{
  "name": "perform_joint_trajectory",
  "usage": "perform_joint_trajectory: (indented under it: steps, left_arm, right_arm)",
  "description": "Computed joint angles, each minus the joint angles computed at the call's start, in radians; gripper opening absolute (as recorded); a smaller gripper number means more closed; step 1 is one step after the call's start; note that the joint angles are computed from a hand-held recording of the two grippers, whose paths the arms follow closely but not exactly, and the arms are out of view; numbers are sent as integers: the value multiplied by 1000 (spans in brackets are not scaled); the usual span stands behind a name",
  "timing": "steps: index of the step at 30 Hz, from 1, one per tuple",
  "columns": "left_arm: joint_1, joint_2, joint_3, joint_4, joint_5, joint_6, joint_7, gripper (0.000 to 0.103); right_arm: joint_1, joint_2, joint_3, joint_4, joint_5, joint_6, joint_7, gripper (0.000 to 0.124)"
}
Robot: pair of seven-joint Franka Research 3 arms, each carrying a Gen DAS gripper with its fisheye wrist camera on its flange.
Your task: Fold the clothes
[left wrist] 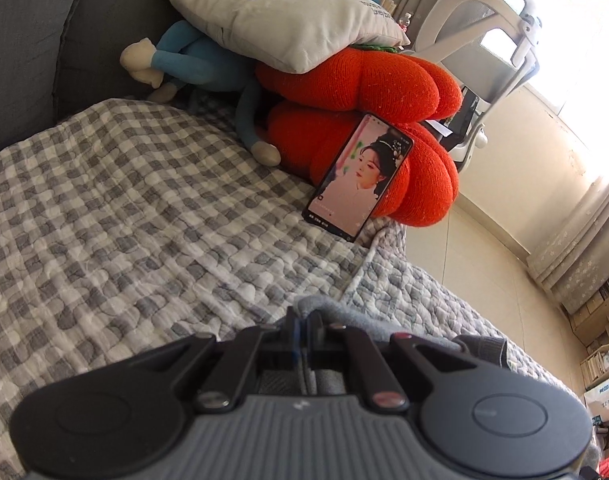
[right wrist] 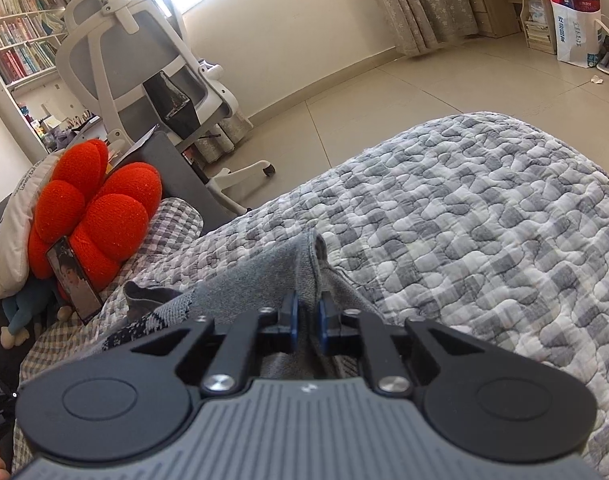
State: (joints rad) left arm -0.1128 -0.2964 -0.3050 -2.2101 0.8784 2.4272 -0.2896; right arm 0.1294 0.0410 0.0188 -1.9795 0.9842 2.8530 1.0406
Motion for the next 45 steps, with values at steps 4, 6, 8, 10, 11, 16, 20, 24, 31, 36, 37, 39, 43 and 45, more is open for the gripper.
perform_joint_trajectory:
  steps: [4,6,8,10,11,16,20,24,31,36,37,39,43,45]
  left_arm:
    - [-14,-33,8,-21,-24,20,65,3]
    - [-24,-64,18,-53,-54,44,112,3]
    - [-34,-102,35,-98,-105,91,159,3]
    - [-43,-139,50,-145,-162,138,211,3]
    - [-48,-159,56,-168,-191,158,239,3]
    - [-83,-261,73,-275,-325,220,371,3]
    - [-118,-322,77,-340,-428,231,474,3]
    - [-142,-358,67,-385,-503,214,554,3]
    - [-121,-339,39,-430,-556,235,578,3]
    - [-121,-326,37,-418,-538,232,630,4]
    - [-127,-327,43,-415,-536,229,656,5]
    - [-145,-332,62,-408,-542,218,718,14]
    - [-136,-354,58,-385,-526,172,803,51]
    - [-128,-355,63,-375,-521,183,835,56]
  right_arm:
    - [13,-67,-1,-49,36,28,-81,11]
    - [21,-104,-11,-78,9,24,-100,11]
    - [26,-140,-26,-107,-18,6,-104,11]
    - [27,-170,-45,-127,-38,-35,-91,10]
    - [27,-183,-57,-133,-36,-59,-92,10]
    - [13,-246,-98,-170,-64,-165,-80,10]
    - [3,-289,-112,-220,-97,-199,-83,9]
    - [-15,-317,-117,-268,-158,-230,-51,9]
    - [-33,-293,-119,-293,-228,-264,13,9]
    - [-36,-286,-125,-284,-224,-285,-15,8]
    - [-37,-287,-126,-284,-228,-290,-28,9]
    - [-37,-285,-130,-277,-226,-303,-51,13]
    - [-43,-281,-143,-258,-200,-331,-103,51]
    - [-48,-280,-143,-250,-198,-330,-132,55]
